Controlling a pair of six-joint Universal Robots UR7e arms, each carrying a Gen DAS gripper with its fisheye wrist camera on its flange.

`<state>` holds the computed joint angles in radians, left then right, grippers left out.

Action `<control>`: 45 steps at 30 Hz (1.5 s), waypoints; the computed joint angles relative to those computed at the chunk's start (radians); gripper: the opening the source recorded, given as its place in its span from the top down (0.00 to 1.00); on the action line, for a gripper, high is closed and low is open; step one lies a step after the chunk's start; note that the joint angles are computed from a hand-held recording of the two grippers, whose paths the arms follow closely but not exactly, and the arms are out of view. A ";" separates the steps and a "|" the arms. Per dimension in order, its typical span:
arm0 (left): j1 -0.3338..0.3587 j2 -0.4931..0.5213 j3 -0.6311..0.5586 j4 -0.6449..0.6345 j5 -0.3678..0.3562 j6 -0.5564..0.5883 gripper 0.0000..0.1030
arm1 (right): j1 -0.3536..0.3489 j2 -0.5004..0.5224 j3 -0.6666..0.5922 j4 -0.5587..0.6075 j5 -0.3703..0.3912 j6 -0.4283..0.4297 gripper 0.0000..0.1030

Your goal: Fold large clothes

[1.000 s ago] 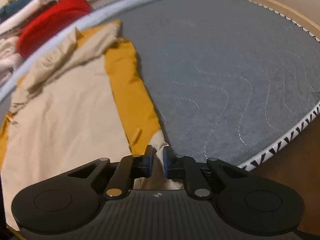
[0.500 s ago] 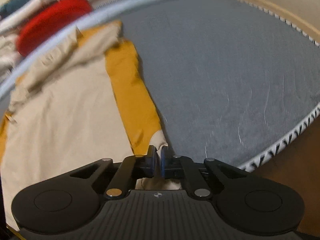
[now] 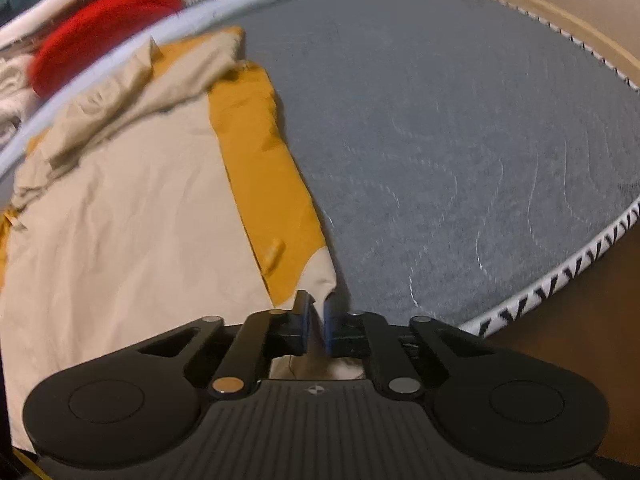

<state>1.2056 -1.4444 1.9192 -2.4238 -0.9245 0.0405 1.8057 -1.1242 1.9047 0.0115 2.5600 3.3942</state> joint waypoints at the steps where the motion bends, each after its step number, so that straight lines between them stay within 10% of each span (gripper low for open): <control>1: -0.012 -0.009 0.002 -0.004 -0.006 0.013 0.98 | 0.015 -0.012 0.006 -0.023 0.007 -0.021 0.96; 16: -0.136 -0.234 -0.109 0.201 -0.245 0.027 1.00 | 0.305 -0.265 0.073 -0.105 0.004 -0.094 0.98; 27: -0.159 -0.385 -0.263 0.566 -0.327 -0.193 1.00 | 0.578 -0.370 0.158 0.107 0.214 0.347 0.98; 32: -0.069 -0.240 -0.319 0.485 -0.356 -0.177 0.99 | 0.426 -0.384 0.126 0.050 0.110 0.195 0.99; 39: 0.066 0.131 -0.528 0.351 -0.368 -0.227 0.97 | 0.063 -0.346 -0.036 0.011 -0.247 -0.084 0.94; 45: 0.141 0.311 -0.682 0.301 -0.387 -0.275 0.53 | -0.047 -0.241 -0.140 -0.110 -0.192 -0.245 0.77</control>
